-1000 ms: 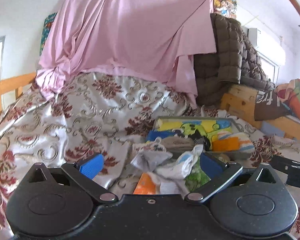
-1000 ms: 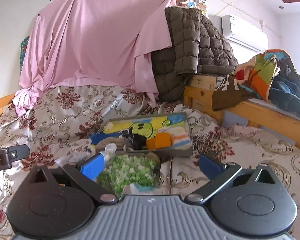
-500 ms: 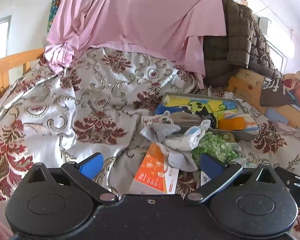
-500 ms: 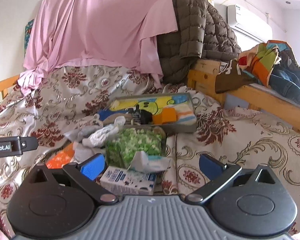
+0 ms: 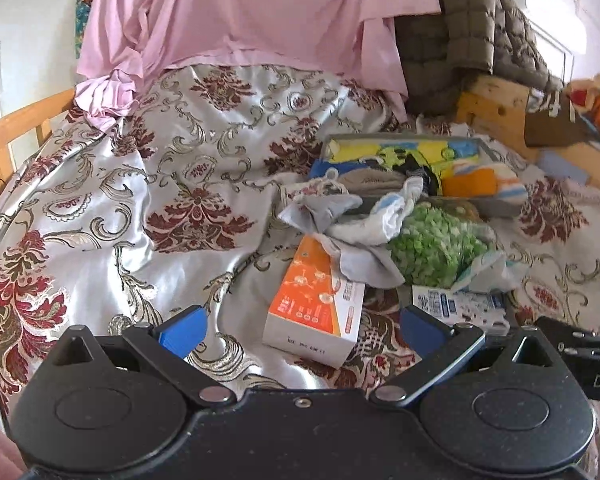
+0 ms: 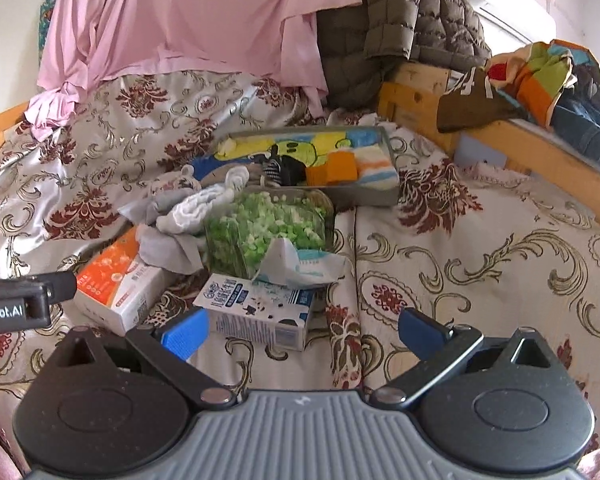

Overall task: Organize soft objects
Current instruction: 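Move both open tools back over the pile of items, then lower the left tool onto the white sock while the right tool lowers onto the white packet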

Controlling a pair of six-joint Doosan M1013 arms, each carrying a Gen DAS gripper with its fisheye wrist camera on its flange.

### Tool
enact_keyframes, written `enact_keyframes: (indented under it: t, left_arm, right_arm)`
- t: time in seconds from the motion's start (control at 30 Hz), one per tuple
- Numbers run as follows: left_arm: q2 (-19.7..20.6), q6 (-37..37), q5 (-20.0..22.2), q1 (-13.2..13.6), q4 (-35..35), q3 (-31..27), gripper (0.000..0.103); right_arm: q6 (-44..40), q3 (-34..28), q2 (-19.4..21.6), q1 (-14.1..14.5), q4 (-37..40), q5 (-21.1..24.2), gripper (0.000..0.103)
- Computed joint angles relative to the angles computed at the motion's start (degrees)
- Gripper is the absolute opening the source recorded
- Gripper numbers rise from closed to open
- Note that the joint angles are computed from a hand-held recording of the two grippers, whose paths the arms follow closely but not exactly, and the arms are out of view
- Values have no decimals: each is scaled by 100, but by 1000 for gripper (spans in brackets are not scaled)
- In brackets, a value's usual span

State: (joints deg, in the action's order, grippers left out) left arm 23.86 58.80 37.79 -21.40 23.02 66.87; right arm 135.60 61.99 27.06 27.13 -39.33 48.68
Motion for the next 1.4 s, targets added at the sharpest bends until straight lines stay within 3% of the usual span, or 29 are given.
enact_keyframes:
  t: [0.33, 1.1, 1.4]
  left_arm:
    - [147, 269, 382, 9, -282, -258, 102]
    - [174, 265, 207, 83, -645, -318, 102]
    - [189, 15, 98, 86, -119, -405, 102]
  right_arm:
    - [-9, -149, 91, -48, 259, 193, 103]
    - [700, -148, 137, -40, -291, 24, 103]
    - [1278, -52, 85, -12, -924, -208, 103]
